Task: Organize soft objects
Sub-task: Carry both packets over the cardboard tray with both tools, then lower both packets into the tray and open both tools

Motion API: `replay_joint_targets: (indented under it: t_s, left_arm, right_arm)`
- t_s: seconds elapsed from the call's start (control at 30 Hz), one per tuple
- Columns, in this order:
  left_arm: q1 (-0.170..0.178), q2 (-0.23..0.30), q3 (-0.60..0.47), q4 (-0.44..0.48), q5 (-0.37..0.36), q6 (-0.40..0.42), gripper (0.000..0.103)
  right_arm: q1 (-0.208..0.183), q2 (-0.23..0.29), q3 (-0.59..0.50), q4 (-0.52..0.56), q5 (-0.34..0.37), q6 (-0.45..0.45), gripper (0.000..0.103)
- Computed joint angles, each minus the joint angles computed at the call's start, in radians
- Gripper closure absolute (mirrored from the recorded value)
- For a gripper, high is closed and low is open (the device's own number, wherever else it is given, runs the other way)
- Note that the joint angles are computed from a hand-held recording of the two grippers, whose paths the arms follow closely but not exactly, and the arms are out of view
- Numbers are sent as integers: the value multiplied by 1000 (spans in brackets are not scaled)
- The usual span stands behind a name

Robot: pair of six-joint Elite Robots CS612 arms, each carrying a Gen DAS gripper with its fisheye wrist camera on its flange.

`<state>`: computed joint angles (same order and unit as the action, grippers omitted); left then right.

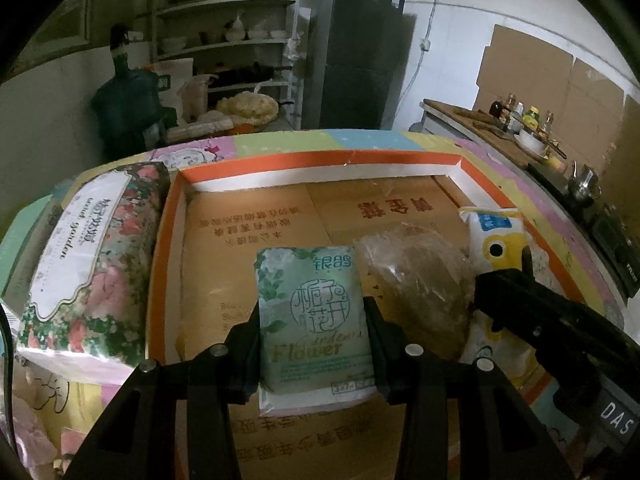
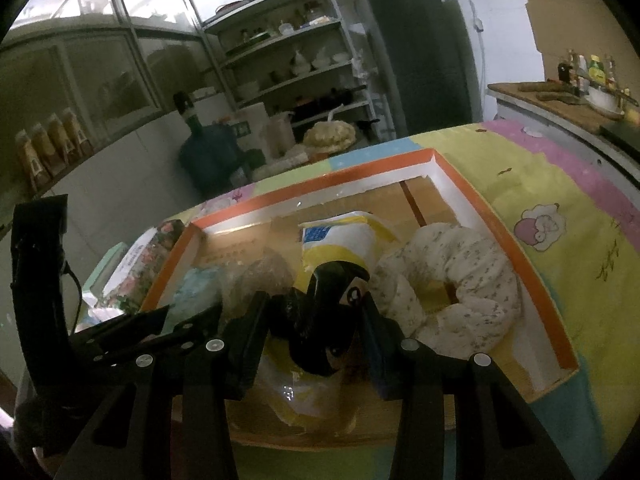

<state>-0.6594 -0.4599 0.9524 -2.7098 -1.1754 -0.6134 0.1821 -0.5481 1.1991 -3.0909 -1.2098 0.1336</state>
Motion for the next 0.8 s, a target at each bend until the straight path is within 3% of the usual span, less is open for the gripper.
replay_joint_targets:
  t_s: [0.33, 0.4, 0.67, 0.73, 0.8]
  left_arm:
    - [4, -3, 10, -32, -50, -1, 57]
    - [5, -4, 13, -40, -61, 2, 51]
    - [-1, -10, 17, -34, -57, 14, 44]
    - [-2, -14, 21, -39, -44, 15, 37]
    - [-4, -19, 31, -62, -31, 13, 23]
  right_arm:
    - [3, 1, -6, 22, -8, -1, 56]
    - [0, 0, -2, 6, -3, 14, 56]
    - [-7, -9, 21, -67, 19, 44, 51]
    - [-9, -11, 28, -83, 21, 53, 50]
    - [-12, -14, 35, -100, 25, 65, 50]
